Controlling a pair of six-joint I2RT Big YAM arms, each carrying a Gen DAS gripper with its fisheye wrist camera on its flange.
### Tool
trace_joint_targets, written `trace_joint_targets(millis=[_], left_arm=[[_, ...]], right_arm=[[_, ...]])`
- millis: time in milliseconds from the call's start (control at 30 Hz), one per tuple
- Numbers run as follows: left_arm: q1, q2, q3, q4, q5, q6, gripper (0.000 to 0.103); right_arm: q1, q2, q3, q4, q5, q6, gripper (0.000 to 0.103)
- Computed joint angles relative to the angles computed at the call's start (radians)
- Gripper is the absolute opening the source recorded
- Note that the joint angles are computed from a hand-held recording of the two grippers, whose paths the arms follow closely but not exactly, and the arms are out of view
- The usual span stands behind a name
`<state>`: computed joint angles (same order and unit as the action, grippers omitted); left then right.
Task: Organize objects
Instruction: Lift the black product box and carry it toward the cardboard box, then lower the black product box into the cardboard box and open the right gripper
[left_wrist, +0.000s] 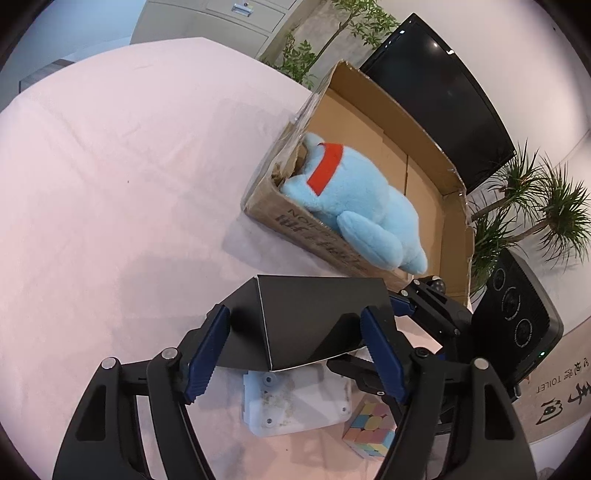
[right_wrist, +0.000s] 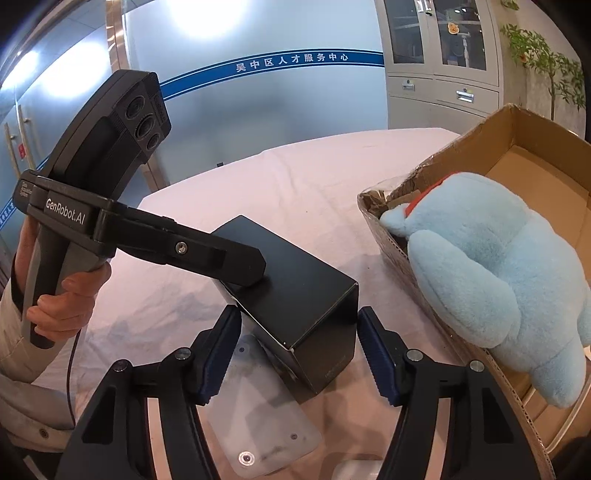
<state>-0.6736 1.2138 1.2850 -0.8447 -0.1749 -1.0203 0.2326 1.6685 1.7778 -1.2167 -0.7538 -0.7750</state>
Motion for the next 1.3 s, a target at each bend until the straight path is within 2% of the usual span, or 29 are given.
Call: trace_joint_targets(millis=[133,167,300,433,567,800,1033,1300], left_arm=[[-0.02,0.01,0.049,-0.042,-0.037,0.007,0.072],[-0.027,0.017,0.069,-0.059,-0.05,0.014,0.072],[-0.049,0.039,0.138,-0.105,-0.093,0.032,0.072],[-0.07,0.07,0.218,-0.142,-0.124,0.054,0.072],[-0.092,0.115,0.313,-0.173,-0.147,0.097,0.072],[-0.107,0.266,0.569,-0.258,-0.156,0.201,0.072],[-0.11,0.398,0.774,-0.332,-0.144,0.262,0.072],[-0.099,0.537,0.994,-0.389,-0.081,0.326,0.072]], right_arm=[[0.021,-0.051,-0.044,0.059,0.001,0.048,0.064],[0.03,-0.097,-0.092,0.079,0.006,0.063,0.064],[0.036,-0.101,-0.052,0.089,-0.004,0.102,0.064],[0.0,-0.163,-0.082,0.094,-0.038,0.111,0.064],[-0.025,-0.191,-0.06,0.123,-0.058,0.16,0.064],[-0.091,-0.226,-0.044,0.204,-0.082,0.267,0.064],[-0.13,-0.246,-0.048,0.272,-0.074,0.362,0.064],[-0.173,-0.257,-0.048,0.333,-0.053,0.443,0.064]])
